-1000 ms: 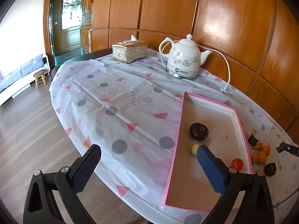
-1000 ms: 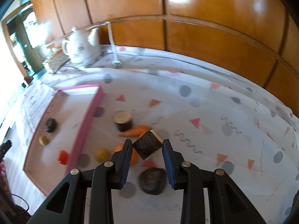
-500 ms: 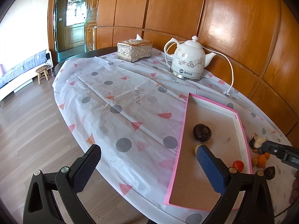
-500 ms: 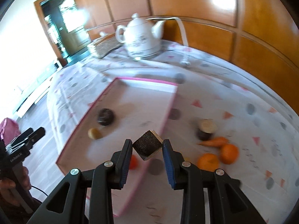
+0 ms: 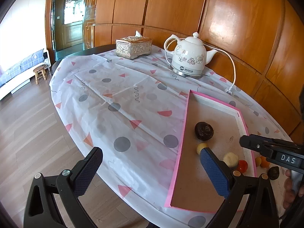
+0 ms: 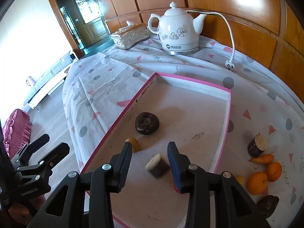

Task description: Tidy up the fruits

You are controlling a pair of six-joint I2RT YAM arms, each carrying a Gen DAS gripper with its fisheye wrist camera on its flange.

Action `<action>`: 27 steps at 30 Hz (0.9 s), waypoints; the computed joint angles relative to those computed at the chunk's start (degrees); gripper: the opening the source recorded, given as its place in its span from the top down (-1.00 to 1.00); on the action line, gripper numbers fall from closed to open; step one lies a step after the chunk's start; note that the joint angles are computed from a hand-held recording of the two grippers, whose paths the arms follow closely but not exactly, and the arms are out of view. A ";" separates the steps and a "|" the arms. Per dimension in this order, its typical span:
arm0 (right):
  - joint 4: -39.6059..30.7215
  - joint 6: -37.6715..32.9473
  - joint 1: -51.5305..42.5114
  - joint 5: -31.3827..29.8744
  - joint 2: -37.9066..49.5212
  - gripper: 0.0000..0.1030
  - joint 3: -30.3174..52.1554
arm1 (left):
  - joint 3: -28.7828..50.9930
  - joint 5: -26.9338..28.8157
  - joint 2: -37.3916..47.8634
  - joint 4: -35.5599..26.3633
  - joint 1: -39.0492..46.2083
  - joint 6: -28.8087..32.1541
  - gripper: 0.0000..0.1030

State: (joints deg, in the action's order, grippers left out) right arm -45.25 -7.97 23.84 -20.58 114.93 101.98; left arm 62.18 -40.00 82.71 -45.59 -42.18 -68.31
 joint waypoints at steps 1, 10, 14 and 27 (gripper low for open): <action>-0.01 -0.12 -0.19 0.32 -0.36 0.24 -0.31 | -0.03 0.05 -0.01 0.14 -0.05 0.10 -0.99; 3.42 -5.03 -5.23 5.99 -7.74 0.21 -10.01 | 1.23 -0.34 0.56 1.46 -1.30 2.59 -0.99; 4.71 -7.08 -8.68 6.62 -10.63 0.13 -13.71 | 1.84 -0.14 0.69 2.50 -1.76 3.92 -0.99; 5.80 -11.34 -18.92 7.39 -15.99 0.10 -19.31 | 4.88 1.70 3.18 3.31 -2.99 6.92 -0.99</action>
